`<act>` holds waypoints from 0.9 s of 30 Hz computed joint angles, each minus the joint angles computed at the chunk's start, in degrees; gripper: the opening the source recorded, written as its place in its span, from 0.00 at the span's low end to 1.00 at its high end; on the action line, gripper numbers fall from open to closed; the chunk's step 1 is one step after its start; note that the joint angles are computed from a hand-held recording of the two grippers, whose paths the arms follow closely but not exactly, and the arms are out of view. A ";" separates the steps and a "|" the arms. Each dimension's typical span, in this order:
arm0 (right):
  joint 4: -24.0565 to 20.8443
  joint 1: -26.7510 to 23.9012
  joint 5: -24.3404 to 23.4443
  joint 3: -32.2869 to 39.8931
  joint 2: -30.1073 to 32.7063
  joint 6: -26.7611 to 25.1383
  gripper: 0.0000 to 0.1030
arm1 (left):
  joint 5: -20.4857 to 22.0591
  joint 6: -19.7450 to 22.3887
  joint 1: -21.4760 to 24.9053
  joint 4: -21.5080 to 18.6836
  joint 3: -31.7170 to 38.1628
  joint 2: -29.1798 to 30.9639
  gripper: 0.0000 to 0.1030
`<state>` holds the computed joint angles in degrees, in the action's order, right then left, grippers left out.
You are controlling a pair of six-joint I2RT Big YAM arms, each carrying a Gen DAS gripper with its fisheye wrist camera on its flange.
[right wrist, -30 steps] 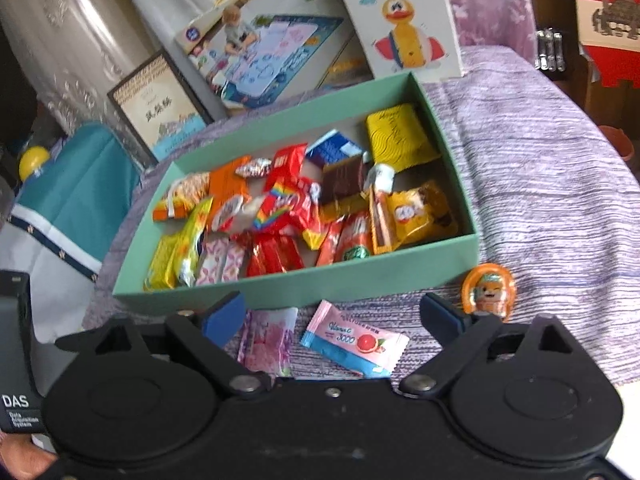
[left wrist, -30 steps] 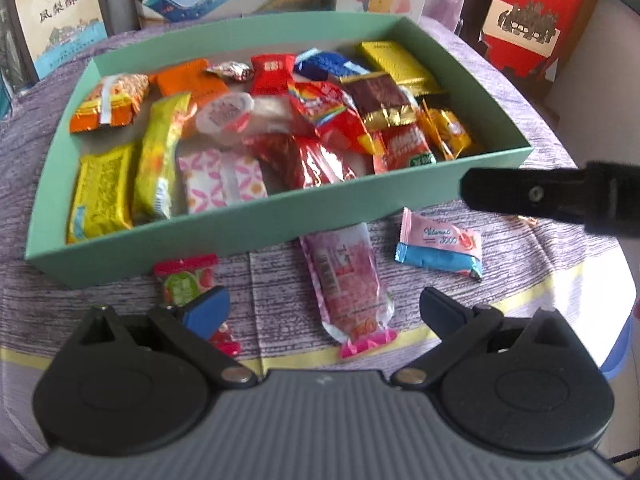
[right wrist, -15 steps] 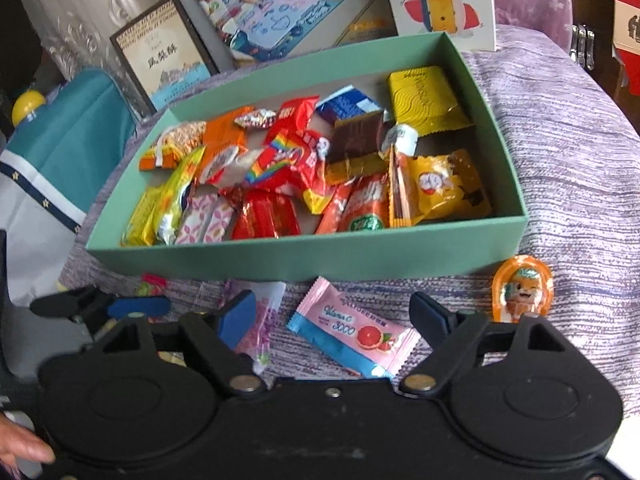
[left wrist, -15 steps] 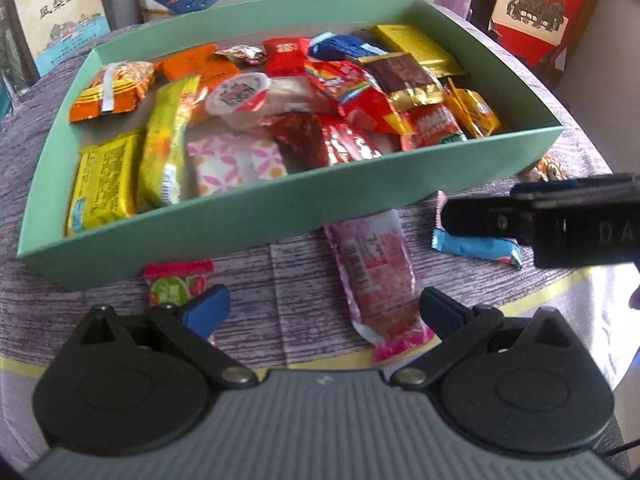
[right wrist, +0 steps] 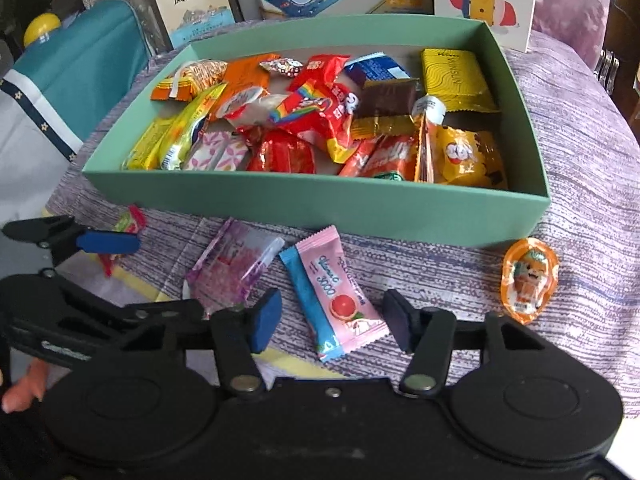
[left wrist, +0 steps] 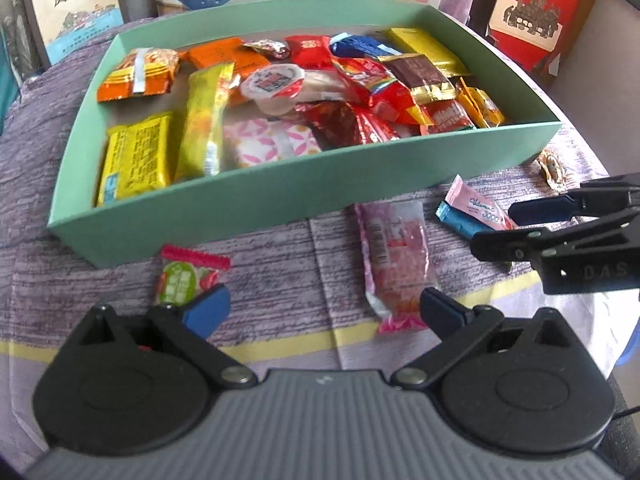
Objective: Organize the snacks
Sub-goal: 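Grasp the pink jelly pack with the left tool while the right tool grasps the pink-blue candy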
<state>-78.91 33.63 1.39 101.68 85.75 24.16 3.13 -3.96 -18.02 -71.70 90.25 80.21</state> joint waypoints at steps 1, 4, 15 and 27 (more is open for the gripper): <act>-0.20 0.26 0.64 0.58 0.61 -0.29 0.56 | 0.36 -0.06 0.29 -0.03 -0.03 -0.08 1.00; -0.59 1.63 3.50 1.79 2.01 -2.11 0.56 | 0.85 -0.15 0.81 -0.29 -0.02 -0.26 1.00; 1.67 2.31 7.89 -3.16 -1.91 -0.97 0.26 | 1.76 -0.74 -0.65 -2.01 3.31 2.04 0.99; 8.00 -1.64 2.90 -11.33 -8.93 8.56 0.26 | -3.02 6.67 -5.72 -0.07 3.92 3.90 0.68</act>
